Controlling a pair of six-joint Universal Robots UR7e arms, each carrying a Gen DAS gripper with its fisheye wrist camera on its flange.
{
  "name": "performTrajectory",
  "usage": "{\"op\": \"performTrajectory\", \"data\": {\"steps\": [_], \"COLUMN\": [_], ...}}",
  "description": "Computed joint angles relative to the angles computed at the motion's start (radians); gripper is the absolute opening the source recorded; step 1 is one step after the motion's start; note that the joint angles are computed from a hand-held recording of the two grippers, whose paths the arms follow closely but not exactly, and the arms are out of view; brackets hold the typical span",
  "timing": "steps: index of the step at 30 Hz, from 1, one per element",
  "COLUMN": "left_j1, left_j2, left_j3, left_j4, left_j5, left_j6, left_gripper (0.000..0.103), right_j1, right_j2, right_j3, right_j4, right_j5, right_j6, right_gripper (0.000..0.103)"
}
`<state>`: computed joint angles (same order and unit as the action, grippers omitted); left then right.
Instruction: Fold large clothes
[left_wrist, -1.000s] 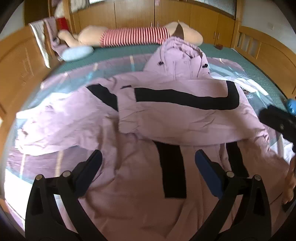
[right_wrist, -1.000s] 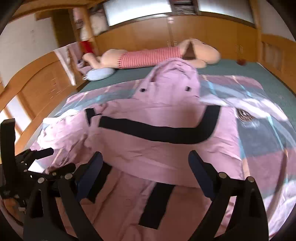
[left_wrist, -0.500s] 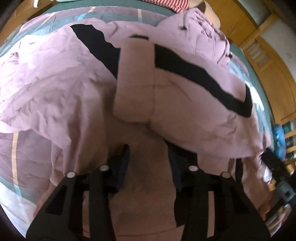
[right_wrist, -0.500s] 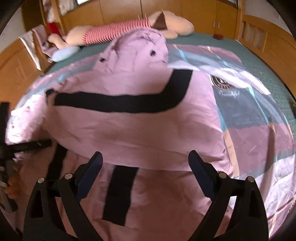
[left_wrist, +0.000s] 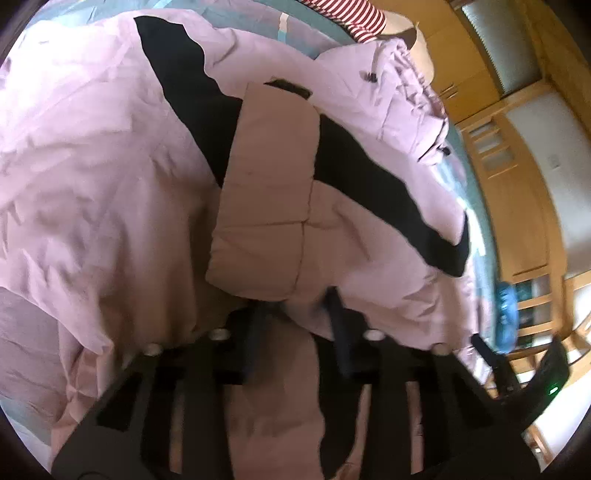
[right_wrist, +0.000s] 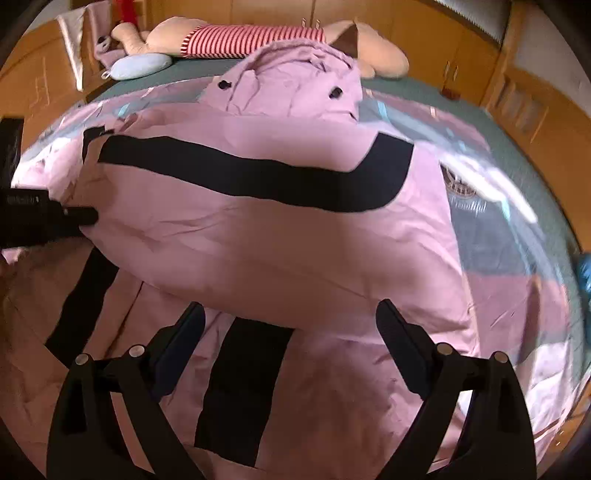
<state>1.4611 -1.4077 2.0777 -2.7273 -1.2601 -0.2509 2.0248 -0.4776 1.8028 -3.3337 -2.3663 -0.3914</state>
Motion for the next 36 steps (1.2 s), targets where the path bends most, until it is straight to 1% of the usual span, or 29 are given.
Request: {"op": "performTrajectory", "data": {"steps": [1,3,6,10,11,12,13,14,15,16,17,18,19,20,21,22,23,24,25,26,28,29,30,31,32,34,36], "left_j1": [0.004,0.006,0.000,-0.031,-0.043,-0.047,-0.051,-0.058,-0.054,-0.051,-0.050,-0.050,-0.057,-0.066,-0.074,-0.079,-0.078,-0.056,-0.017,0.008,0.112,0.163,0.235,0.282,0.347,0.408,0.443], "left_j2": [0.000,-0.008,-0.027,-0.062,-0.062,-0.070,-0.070,-0.062,-0.071,-0.077,-0.093,-0.109,-0.146,-0.184,-0.222,-0.251,-0.283,-0.313,-0.334,-0.343,-0.354,-0.353,-0.350,-0.345,-0.334,-0.319,-0.290], "left_j3": [-0.002,0.005,0.009,0.042,0.046,0.051,0.053,0.053,0.053,0.049,0.043,0.040,0.043,0.053,0.065,0.075,0.079,0.068,0.049,0.039,-0.002,-0.020,-0.042,-0.056,-0.076,-0.093,-0.116], "left_j4": [-0.008,-0.047,-0.064,-0.056,-0.040,-0.023,-0.012,0.001,0.017,0.036,0.068,0.088,0.098,0.082,0.054,0.022,-0.010,-0.024,-0.029,-0.032,-0.017,-0.009,-0.003,-0.004,-0.001,-0.009,-0.021], "left_j5": [-0.020,-0.048,-0.059,-0.004,0.030,0.054,0.077,0.102,0.101,0.090,0.079,0.081,0.103,0.147,0.202,0.254,0.320,0.375,0.403,0.414,0.434,0.415,0.353,0.294,0.200,0.095,0.042], "left_j6": [-0.002,0.009,0.015,-0.008,-0.010,-0.006,-0.001,-0.001,0.001,-0.006,-0.019,-0.027,-0.034,-0.037,-0.042,-0.048,-0.057,-0.071,-0.085,-0.095,-0.158,-0.184,-0.206,-0.214,-0.227,-0.233,-0.225], "left_gripper": [0.020,0.018,0.016,0.016,0.016,0.016,0.016,0.017,0.017,0.020,0.024,0.027,0.043,0.069,0.078,0.086,0.086,0.086,0.086,0.086,0.086,0.086,0.086,0.086,0.086,0.086,0.086], "right_j1": [0.004,0.009,0.013,-0.001,-0.005,-0.010,-0.020,-0.031,-0.048,-0.064,-0.071,-0.074,-0.074,-0.074,-0.073,-0.073,-0.073,-0.073,-0.073,-0.070,-0.067,-0.065,-0.064,-0.064,-0.063,-0.062,-0.062], "right_j2": [0.007,0.015,0.017,-0.004,0.003,0.011,0.022,0.020,0.013,0.005,-0.002,-0.005,-0.009,-0.011,-0.010,-0.008,-0.003,0.001,0.006,0.010,0.013,0.020,0.024,0.027,0.030,0.037,0.043], "right_j3": [-0.003,-0.004,-0.001,0.021,0.013,-0.008,-0.035,-0.049,-0.055,-0.053,-0.047,-0.041,-0.036,-0.034,-0.033,-0.032,-0.032,-0.034,-0.036,-0.034,-0.034,-0.037,-0.040,-0.043,-0.044,-0.053,-0.057], "right_j4": [-0.017,-0.050,-0.101,-0.240,-0.261,-0.240,-0.178,-0.089,0.006,0.059,0.070,0.059,0.055,0.053,0.047,0.041,0.032,0.026,0.019,0.012,0.003,-0.003,-0.008,-0.010,-0.011,-0.011,-0.017], "right_j5": [-0.007,-0.013,-0.017,0.040,0.032,-0.001,-0.050,-0.073,-0.075,-0.062,-0.049,-0.041,-0.035,-0.037,-0.041,-0.044,-0.049,-0.053,-0.059,-0.065,-0.077,-0.086,-0.091,-0.096,-0.099,-0.107,-0.113], "right_j6": [-0.018,-0.048,-0.063,-0.073,-0.079,-0.075,-0.052,-0.005,0.055,0.099,0.112,0.108,0.106,0.107,0.105,0.102,0.094,0.089,0.083,0.083,0.077,0.075,0.071,0.069,0.068,0.066,0.058], "right_gripper": [0.094,0.094,0.094,0.094,0.094,0.094,0.094,0.094,0.094,0.094,0.094,0.094,0.095,0.096,0.098,0.099,0.099,0.099,0.100,0.100,0.101,0.101,0.102,0.102,0.102,0.102,0.102]}}
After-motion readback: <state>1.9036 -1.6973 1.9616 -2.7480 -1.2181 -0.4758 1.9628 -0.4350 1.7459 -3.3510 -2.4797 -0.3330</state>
